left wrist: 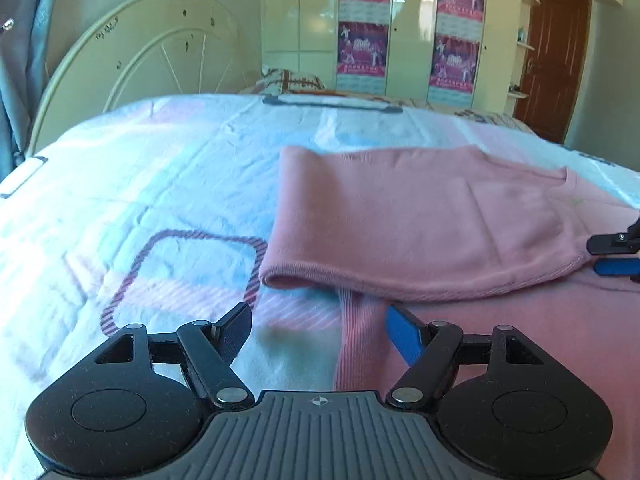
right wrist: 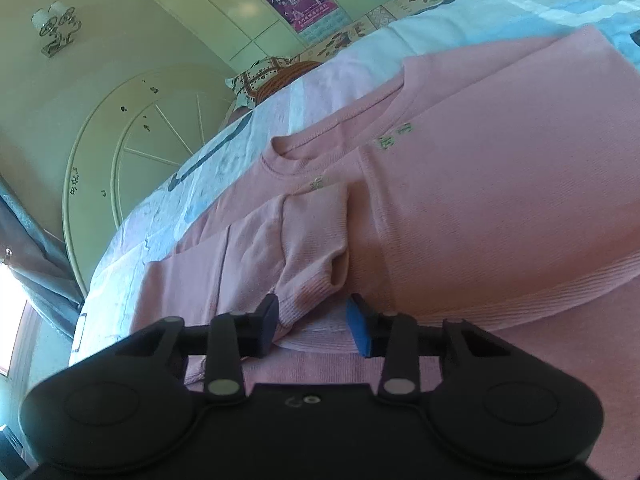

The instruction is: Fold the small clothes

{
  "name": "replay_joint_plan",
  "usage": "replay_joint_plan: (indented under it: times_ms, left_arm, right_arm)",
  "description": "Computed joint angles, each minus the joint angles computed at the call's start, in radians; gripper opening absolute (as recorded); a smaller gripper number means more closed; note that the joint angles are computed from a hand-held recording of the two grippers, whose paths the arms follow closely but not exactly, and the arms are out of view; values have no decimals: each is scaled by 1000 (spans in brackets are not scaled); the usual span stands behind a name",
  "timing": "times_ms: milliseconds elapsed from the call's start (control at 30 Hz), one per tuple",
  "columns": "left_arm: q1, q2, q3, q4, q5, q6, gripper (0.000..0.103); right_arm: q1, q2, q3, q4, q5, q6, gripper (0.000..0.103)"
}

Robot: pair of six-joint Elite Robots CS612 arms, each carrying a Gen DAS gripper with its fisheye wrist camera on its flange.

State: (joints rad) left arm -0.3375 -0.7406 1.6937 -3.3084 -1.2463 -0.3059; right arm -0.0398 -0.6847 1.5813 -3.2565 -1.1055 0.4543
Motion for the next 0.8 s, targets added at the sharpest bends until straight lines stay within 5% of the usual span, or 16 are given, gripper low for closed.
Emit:
replay_joint_plan:
  times_ms: [100,200,333,433,567,800]
  left_arm:
    - [-6,28,-30,-3,7,19,73]
    - [-9,41,-48,2,23,30,68]
    - [-4,54,-72,1,10,41,39]
    - [0,56,-81,9,-17,67,26]
    - [-3,62,-100,26,-18,87,16]
    - [2,61,-103,32,-39,80,15]
  right_arm:
    - [19,4,-25,44,-47,-57,7]
    - [31,-10,-21,25,-97,-139,6]
    - [22,-46,38,-164,-187,-148,5]
    - [8,-64,72,-198,-319,-151,5]
    - [-24,-66,85,-142,-286,-115,5]
    - [-22,-66,93,-145,-278,-138,5]
